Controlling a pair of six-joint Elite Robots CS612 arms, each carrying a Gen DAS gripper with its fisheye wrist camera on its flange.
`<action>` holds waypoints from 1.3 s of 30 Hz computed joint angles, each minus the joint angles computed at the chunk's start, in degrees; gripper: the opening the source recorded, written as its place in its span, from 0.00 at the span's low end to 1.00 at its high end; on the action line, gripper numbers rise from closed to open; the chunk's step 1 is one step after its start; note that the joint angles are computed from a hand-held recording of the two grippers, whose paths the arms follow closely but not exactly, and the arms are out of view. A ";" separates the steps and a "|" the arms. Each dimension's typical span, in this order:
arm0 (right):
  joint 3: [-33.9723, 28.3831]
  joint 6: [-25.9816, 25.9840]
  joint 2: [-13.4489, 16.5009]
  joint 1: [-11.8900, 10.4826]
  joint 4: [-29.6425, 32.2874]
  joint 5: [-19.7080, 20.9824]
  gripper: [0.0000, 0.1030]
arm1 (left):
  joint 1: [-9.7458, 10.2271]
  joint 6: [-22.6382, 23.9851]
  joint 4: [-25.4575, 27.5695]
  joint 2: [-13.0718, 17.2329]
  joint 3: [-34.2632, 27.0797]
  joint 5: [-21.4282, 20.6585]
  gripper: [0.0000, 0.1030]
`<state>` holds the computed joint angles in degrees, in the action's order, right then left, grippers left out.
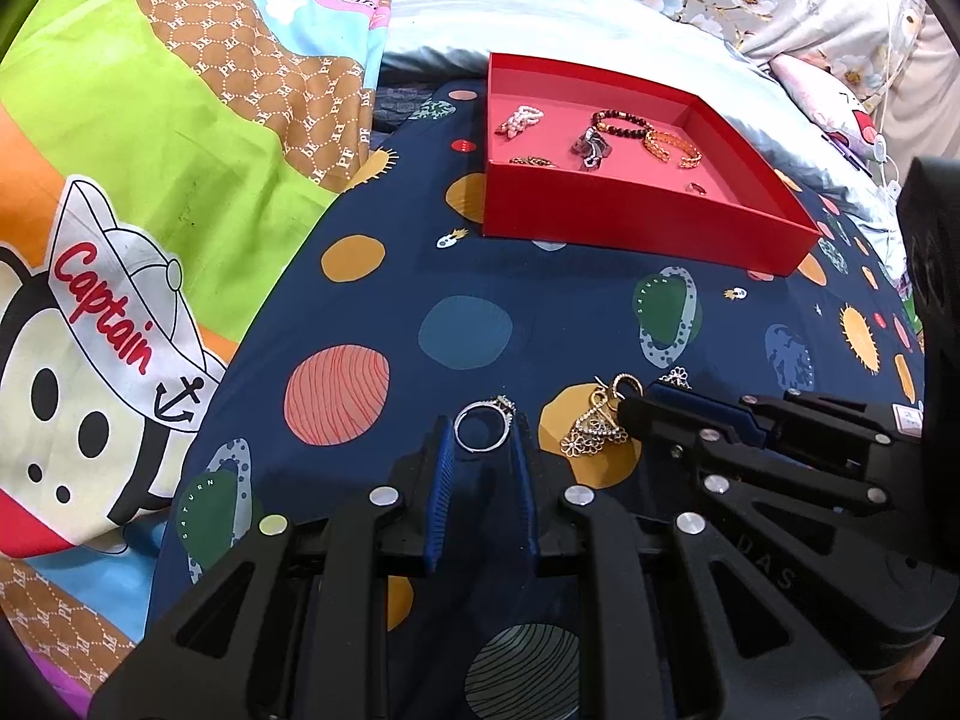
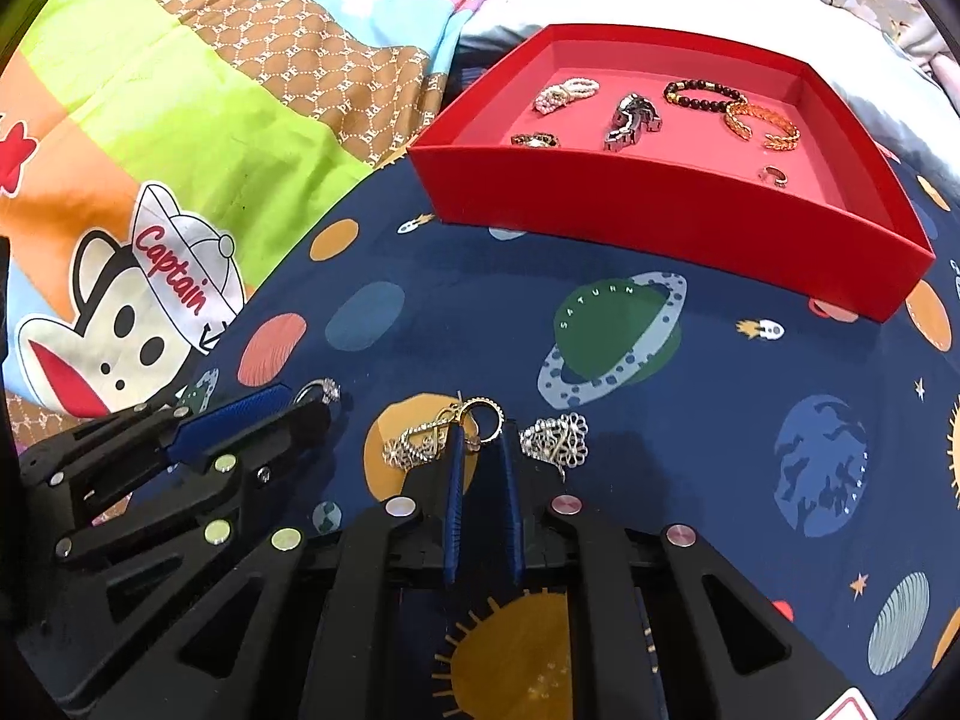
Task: Organize jewelry
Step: 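Grasp the silver ring with the left tool while the right tool grasps a silver earring, then carry the ring and earring into the red tray and open both tools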
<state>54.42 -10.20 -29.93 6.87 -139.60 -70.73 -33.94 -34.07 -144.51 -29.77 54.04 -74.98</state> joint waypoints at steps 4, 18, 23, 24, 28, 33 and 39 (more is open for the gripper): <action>-0.93 0.13 0.57 -0.01 0.01 0.82 0.19 | 0.01 0.03 0.03 0.01 -0.03 -0.01 0.18; -1.15 -0.86 0.71 0.29 -0.73 -0.77 0.16 | 0.13 -0.24 0.26 0.19 -0.25 -0.05 0.18; 0.03 0.00 0.01 0.01 -1.89 -0.23 0.16 | 0.03 -0.08 0.10 0.03 -0.21 0.04 0.18; 0.61 0.37 -0.36 -0.15 -2.51 0.11 0.16 | 0.01 -0.05 0.06 -0.01 -0.23 0.10 0.18; 2.28 1.43 -1.54 -0.64 -4.58 0.78 0.16 | -0.18 0.35 -0.29 -0.07 -0.59 0.35 0.18; 4.10 2.04 -2.97 -1.20 -7.56 -0.09 0.16 | -0.50 1.38 0.68 0.70 -2.82 0.91 0.18; 4.48 4.02 -3.45 -2.13 -9.28 -0.64 0.16 | -0.99 3.59 1.80 2.32 -6.87 3.19 0.18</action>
